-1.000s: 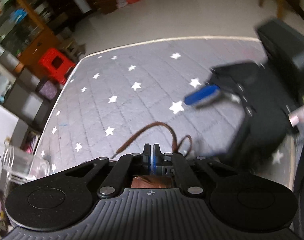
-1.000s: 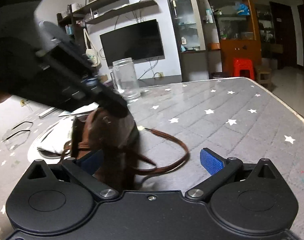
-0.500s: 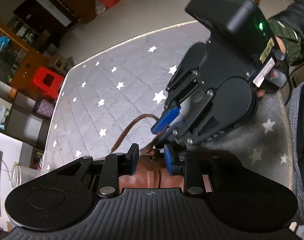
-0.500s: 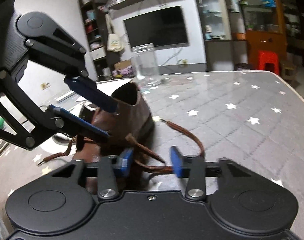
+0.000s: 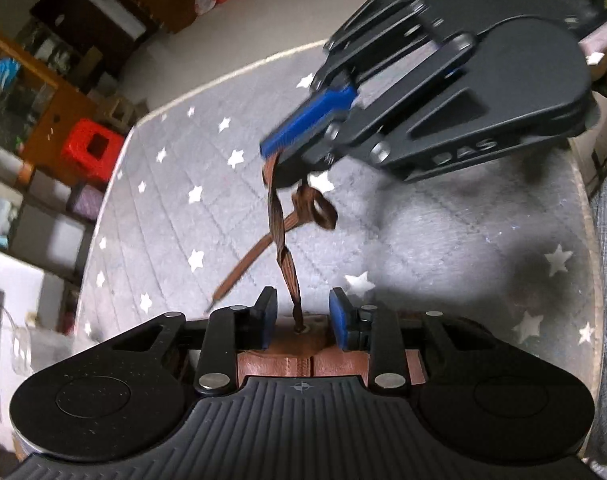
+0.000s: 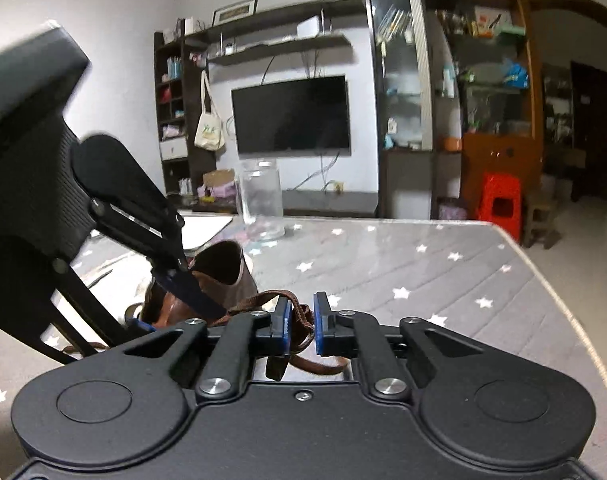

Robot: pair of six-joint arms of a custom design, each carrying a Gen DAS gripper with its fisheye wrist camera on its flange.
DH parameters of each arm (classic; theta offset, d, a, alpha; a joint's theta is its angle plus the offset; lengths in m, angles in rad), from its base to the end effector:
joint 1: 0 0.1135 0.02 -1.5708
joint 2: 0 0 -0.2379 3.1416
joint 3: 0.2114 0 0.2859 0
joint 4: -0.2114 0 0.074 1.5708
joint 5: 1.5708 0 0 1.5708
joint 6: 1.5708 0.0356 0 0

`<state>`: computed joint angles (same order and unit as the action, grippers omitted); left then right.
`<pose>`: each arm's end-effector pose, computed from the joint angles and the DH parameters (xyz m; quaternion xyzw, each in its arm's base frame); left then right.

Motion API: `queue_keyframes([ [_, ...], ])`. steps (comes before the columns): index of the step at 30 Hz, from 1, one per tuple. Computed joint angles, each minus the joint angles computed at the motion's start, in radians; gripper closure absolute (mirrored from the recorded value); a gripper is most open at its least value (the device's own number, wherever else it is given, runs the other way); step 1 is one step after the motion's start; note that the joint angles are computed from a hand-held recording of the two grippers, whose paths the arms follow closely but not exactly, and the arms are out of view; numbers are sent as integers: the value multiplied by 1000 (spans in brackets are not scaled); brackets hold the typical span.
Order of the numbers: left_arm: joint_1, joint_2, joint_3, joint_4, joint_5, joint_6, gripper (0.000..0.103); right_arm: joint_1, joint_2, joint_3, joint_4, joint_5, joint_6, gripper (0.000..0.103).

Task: Lace up shoes with both hands
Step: 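Pass the lace tip from the right gripper to the left gripper, then pull the lace up away from the shoe with the left gripper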

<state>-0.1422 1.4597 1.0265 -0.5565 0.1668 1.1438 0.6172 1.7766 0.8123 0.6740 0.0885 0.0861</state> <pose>0.3282 -0.0530 0.1958 0.5916 0.7498 0.0671 0.2887 0.3134 0.2186 0.1196 -0.1848 0.7800 0.1723 0.5725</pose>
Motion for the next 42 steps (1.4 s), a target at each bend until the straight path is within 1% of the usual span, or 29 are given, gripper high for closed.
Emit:
queue_keyframes([
  [3,-2,18,18,-7,-9,-50,98,4,-6,-13,21,23,-13,91],
  [7,2,31,44,-20,-5,-117,99,-1,-11,-20,14,35,-10,90],
  [8,3,32,47,-24,-4,-126,99,-5,-11,-22,15,32,-5,87],
  [9,5,32,51,-28,0,-136,99,-7,-14,-27,18,40,-3,77],
  [10,9,33,58,-35,9,-154,99,-6,-18,-35,24,54,-3,64],
  [12,15,28,66,-49,22,-185,100,-3,-27,-40,13,70,-13,54],
  [14,22,23,80,-61,46,-209,100,2,-34,-50,6,65,-7,52],
  [16,26,19,95,-72,61,-235,100,9,-19,-24,-39,30,6,46],
  [19,28,7,108,-83,79,-259,101,25,28,16,-62,-26,49,38],
  [24,27,-4,127,-96,89,-281,101,47,115,104,-83,-59,134,38],
  [27,28,1,133,-97,92,-287,101,64,160,163,-113,-49,146,38],
  [31,29,4,135,-98,98,-288,101,88,192,202,-124,-32,132,32],
  [37,41,18,144,-85,122,-285,101,117,211,222,-129,-6,108,30],
  [42,44,27,151,-79,133,-298,101,123,223,225,-115,-10,106,30],
])
